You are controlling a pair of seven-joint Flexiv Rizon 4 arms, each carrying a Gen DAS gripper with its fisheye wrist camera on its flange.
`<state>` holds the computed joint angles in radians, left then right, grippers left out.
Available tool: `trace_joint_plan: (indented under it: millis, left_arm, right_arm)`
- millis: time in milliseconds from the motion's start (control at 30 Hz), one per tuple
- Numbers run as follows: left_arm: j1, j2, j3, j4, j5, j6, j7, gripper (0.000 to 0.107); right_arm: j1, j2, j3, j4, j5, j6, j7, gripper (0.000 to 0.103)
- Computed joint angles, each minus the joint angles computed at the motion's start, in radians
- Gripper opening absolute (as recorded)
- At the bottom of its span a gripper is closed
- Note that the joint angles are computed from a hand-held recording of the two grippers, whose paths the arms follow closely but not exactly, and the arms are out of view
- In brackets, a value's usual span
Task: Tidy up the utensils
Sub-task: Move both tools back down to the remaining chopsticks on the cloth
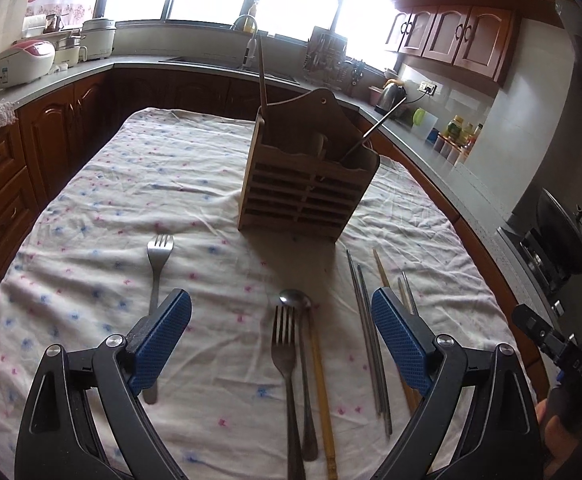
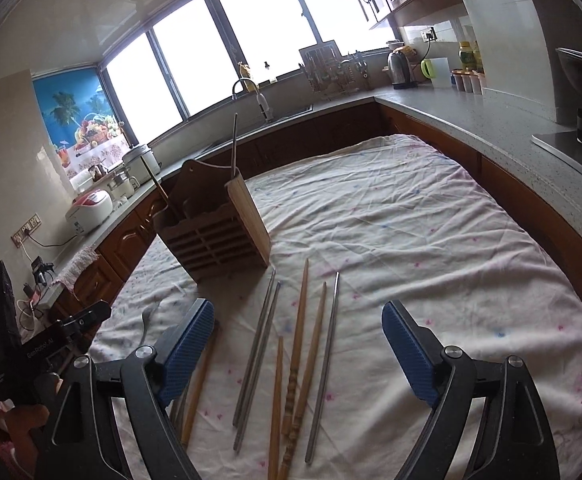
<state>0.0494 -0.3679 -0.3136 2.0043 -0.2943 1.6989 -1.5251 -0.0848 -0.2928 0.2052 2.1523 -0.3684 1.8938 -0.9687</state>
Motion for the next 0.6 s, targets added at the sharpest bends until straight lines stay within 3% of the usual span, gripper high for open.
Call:
trace_joint_plan:
  millis: [67,333,533,600]
  left_arm:
    - [-0.012,-0.003,0.008,0.001,0.001,-0.004,-0.004,0.094]
    - [-0.091,-0.027,0.081,-0.039,0.004,-0.052,-0.003,0.094]
    - [-0.181,-0.069,0.175,-0.126,0.017,-0.135,-0.01,0.094]
    - [-0.214,-0.092,0.213,-0.175,0.033,-0.18,-0.013,0.093]
  right_arm:
    - [0.063,0.013,-0.057,0.021,0.037,-0.006,-0.03,0.088]
    - [0.095,-0.007,-0.079,0.018,0.096,-0.033,-0.066,0.087]
    - [0.018,-0.049,-0.004,-0.022,0.087,-0.057,-0.067,0.087]
    - [-0.009,-0.065,0.021,-0.044,0.077,-0.076,-0.065,0.081]
